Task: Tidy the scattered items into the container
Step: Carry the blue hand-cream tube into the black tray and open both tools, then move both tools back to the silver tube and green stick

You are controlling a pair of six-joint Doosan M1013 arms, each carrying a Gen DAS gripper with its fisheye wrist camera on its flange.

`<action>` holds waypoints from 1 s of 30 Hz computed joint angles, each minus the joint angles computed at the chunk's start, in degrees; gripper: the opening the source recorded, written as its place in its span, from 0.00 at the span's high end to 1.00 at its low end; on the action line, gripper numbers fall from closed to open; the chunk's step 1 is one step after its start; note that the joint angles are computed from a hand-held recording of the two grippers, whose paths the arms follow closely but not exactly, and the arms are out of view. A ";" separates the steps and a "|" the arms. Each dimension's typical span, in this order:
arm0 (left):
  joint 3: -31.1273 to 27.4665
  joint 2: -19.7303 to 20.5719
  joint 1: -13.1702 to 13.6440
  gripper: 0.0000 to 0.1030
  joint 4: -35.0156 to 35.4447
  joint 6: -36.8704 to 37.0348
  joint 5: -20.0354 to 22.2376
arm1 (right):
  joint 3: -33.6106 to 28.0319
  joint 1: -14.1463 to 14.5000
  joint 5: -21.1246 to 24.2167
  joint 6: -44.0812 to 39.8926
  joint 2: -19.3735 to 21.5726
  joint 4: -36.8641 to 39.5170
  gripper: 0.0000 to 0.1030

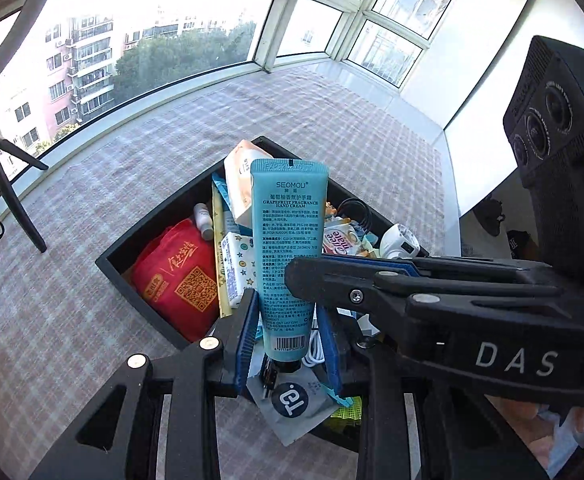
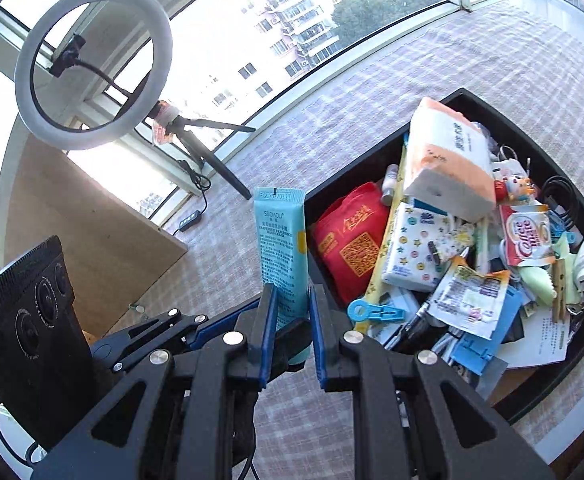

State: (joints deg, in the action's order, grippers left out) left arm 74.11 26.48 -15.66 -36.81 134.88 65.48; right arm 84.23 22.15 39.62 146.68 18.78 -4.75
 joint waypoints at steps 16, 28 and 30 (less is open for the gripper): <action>2.13 -2.21 6.10 0.75 2.64 -6.34 -5.68 | -0.76 1.43 5.43 0.13 -0.28 -11.98 0.63; 4.83 -2.58 18.39 0.75 14.38 -16.36 -12.20 | -18.25 5.76 8.90 -29.58 12.61 0.98 0.63; 4.87 -2.02 20.28 0.75 17.16 -18.56 -12.89 | -21.89 6.80 9.61 -34.21 15.09 1.83 0.63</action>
State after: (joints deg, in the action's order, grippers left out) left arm 78.98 24.46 4.63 -19.65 116.32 52.58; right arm 62.35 28.95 49.23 112.47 33.86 -2.91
